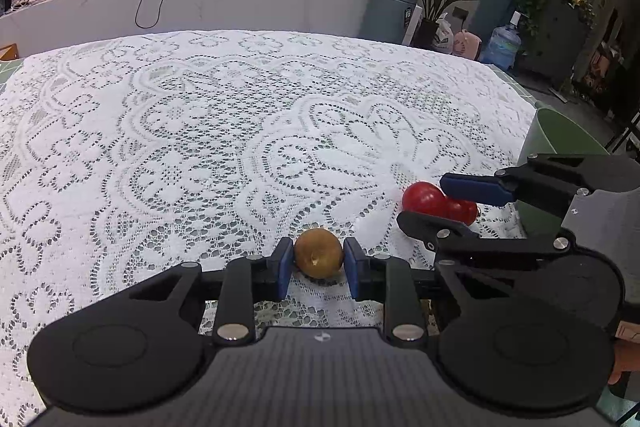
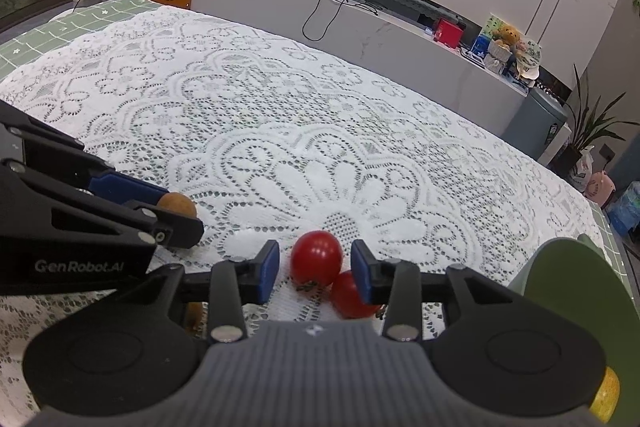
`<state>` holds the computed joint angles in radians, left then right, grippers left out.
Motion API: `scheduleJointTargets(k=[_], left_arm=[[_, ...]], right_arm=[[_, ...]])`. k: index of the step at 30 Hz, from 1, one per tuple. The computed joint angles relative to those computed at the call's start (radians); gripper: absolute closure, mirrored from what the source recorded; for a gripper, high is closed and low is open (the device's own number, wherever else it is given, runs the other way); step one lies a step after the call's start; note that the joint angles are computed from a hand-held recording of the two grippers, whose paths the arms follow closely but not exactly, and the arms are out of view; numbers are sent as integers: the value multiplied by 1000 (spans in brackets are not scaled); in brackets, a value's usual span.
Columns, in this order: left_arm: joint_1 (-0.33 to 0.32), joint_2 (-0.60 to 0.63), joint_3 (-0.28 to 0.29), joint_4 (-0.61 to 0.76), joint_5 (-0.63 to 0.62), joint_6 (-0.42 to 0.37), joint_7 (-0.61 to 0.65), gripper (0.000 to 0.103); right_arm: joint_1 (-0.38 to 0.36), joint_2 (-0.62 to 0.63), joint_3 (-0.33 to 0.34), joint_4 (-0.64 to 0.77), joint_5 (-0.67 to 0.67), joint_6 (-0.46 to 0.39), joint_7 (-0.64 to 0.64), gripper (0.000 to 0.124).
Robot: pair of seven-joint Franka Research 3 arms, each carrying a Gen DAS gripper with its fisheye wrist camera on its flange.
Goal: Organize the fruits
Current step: 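Grasp a brown kiwi with the left tool while the right tool grasps a red tomato, then carry the kiwi and tomato in both tools over the green colander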
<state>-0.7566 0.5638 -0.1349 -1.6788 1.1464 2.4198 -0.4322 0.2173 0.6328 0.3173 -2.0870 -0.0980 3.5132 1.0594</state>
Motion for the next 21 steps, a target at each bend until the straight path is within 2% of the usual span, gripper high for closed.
scheduleJointTargets(k=[2, 4, 7, 13, 21], left_arm=[[0, 3, -1, 4, -3, -3, 10, 73], [-2, 4, -2, 7, -6, -10, 23, 73], [-8, 10, -1, 17, -8, -24, 36, 73], [-20, -3, 7, 9, 16, -43, -2, 74], [-25, -52, -7, -37, 82, -59, -140, 74]], right_arm=[[21, -2, -19, -3, 7, 9, -13, 90], [31, -2, -27, -8, 6, 20, -25, 99], [37, -3, -32, -12, 8, 32, -32, 100], [-6, -5, 1, -21, -18, 47, 1, 100], [-118, -26, 87, -61, -136, 64, 134, 100]])
